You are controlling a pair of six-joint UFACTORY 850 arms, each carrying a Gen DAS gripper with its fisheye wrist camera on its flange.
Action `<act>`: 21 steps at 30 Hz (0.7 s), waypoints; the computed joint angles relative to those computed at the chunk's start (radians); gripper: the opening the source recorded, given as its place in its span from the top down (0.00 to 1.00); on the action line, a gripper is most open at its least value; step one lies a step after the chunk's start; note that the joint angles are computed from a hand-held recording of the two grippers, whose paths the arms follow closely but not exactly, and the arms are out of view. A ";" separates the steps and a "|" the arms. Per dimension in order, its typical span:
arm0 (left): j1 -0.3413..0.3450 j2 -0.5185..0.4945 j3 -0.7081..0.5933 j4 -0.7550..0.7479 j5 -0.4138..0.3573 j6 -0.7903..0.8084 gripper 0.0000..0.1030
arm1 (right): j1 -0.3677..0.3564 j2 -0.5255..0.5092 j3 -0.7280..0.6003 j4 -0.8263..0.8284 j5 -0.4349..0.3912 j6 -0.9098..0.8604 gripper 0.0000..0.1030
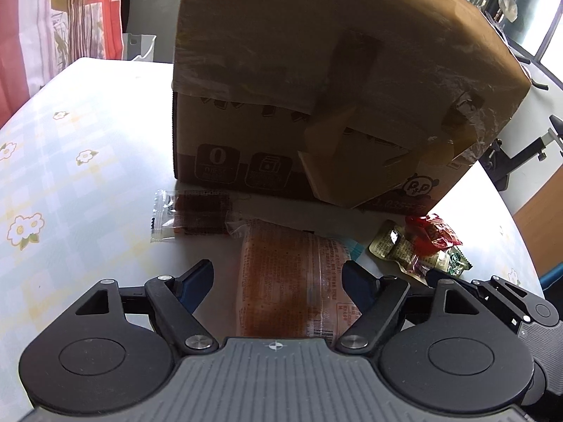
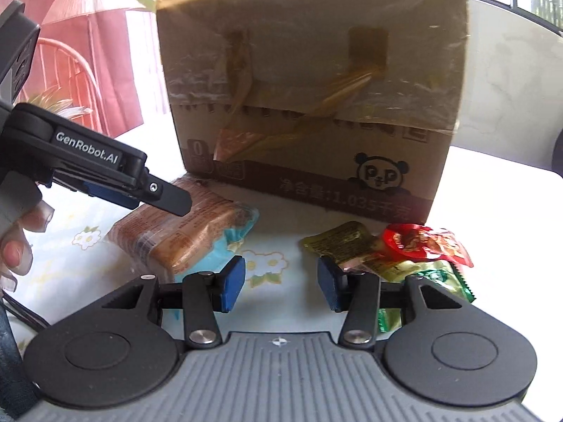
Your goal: Organize snacks
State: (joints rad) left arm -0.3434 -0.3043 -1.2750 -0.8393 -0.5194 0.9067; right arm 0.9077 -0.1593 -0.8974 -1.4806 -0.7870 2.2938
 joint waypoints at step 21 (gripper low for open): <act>-0.053 0.040 0.097 0.056 0.185 0.144 0.27 | -0.031 0.024 0.015 0.037 -0.011 -0.040 0.49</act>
